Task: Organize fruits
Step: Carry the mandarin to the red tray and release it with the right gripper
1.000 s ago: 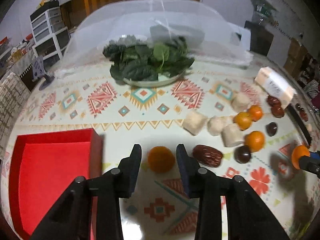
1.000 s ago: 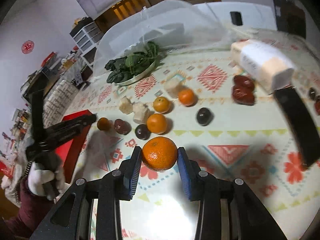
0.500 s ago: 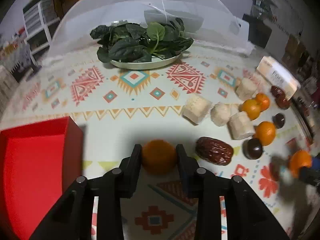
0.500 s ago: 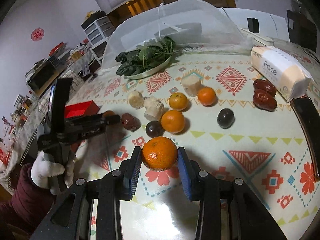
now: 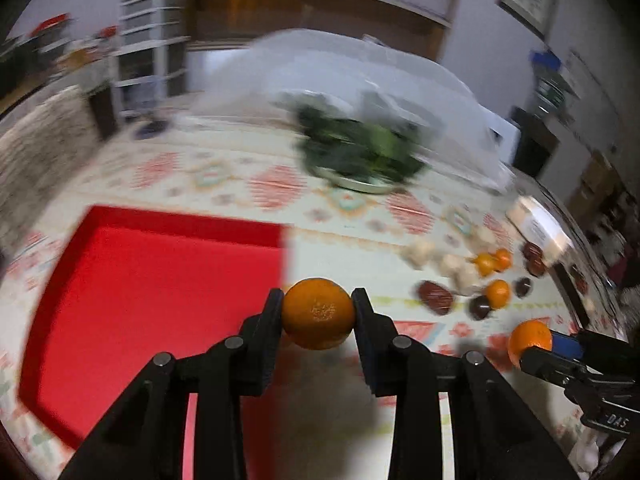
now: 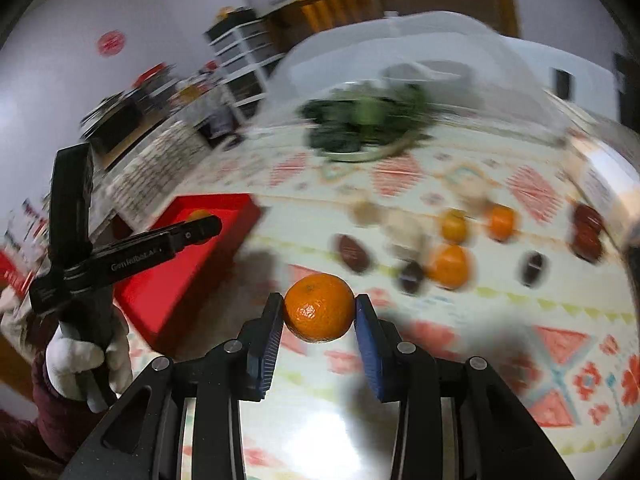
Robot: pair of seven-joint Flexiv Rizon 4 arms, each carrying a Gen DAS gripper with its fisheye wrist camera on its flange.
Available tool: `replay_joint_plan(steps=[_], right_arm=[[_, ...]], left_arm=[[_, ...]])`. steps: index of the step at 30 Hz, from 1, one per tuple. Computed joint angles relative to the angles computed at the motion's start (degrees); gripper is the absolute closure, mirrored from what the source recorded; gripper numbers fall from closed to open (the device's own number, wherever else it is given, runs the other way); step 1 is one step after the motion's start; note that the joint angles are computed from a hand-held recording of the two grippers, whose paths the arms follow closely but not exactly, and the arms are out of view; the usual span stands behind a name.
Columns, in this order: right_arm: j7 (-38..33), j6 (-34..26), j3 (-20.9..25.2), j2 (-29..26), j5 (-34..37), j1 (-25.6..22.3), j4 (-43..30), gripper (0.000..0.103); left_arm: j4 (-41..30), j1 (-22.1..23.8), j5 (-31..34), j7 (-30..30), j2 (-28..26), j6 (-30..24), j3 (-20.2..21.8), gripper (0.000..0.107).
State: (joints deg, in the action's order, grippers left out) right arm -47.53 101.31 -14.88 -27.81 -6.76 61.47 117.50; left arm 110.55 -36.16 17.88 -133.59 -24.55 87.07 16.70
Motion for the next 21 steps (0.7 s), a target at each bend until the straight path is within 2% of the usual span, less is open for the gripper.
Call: replay_joint_plan(steps=[4,8,10,16,20,21], right_arm=[[-0.72,-2.95,9.32,-4.33,-4.17,-5.95,-8.64,0.064],[-1.35,-7.75,18.41,-10.77,-8.90,-11.12,-19.01,0.064],[-1.35,-10.40,19.84,-13.85,-10.91,-11.12,-23.69,0.064],[-1.09,-16.31,22.68,-20.10,-13.61,-11.26,-32.67,0.063],[0.65,-17.02,20.90,-20.93,-14.37,-9.69,-33.90,0.061],[1.16,-16.80,20.30,-20.98,-14.58,-9.30,-33.96,0.059]], left_arm=[[3.42,-5.14,5.60,-9.11,2.35,-2.46,9.96,0.074],[6.18,-3.83,10.00,-13.99,4.10,-3.54,12.20,0.074],[6.41,-3.33,12.53,-15.85,4.46,-4.42,12.68,0.074],[7.81,1.81,16.40,-19.26,5.66,-3.57,9.30,0.072],[7.99,3.68,20.25,-23.31,6.94,-3.28,8.05,0.053],[7.92,3.89,21.35,-24.43,7.35,-3.34,7.81,0.051]])
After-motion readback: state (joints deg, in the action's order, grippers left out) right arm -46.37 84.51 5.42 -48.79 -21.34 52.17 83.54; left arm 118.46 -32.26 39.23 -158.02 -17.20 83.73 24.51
